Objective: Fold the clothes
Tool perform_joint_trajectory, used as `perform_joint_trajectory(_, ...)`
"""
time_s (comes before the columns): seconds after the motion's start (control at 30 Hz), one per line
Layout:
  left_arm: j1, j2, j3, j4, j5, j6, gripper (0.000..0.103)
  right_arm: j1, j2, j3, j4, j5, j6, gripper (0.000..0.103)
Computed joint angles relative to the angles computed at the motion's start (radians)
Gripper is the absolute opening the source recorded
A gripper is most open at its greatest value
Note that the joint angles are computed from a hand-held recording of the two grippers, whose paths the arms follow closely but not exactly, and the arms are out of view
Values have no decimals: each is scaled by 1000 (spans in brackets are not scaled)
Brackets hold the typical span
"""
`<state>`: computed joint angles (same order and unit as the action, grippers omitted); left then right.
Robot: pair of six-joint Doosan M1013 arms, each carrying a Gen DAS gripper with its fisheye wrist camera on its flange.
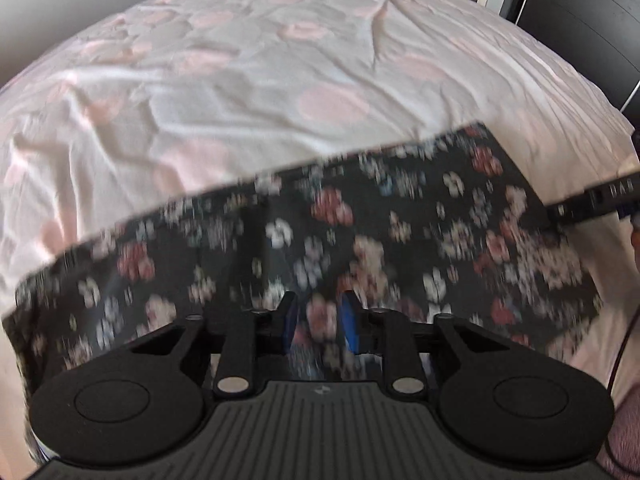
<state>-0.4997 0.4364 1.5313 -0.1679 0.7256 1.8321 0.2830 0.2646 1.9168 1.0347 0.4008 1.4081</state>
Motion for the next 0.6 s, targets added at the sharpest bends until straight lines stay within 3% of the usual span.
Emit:
perform_joint_trajectory(0.23,13,-2,31,-47,-5,-23,13,43,-3,-27,-275,-41,315,14)
perform_joint_trajectory(0.37,28,-19,47,-89,-10,8,12,61,-9,-69,-466,-8,504,10)
perform_joint_trajectory(0.6,51,-64,96,-214,6,177,12,88,-23,-161,-623,78,647,8)
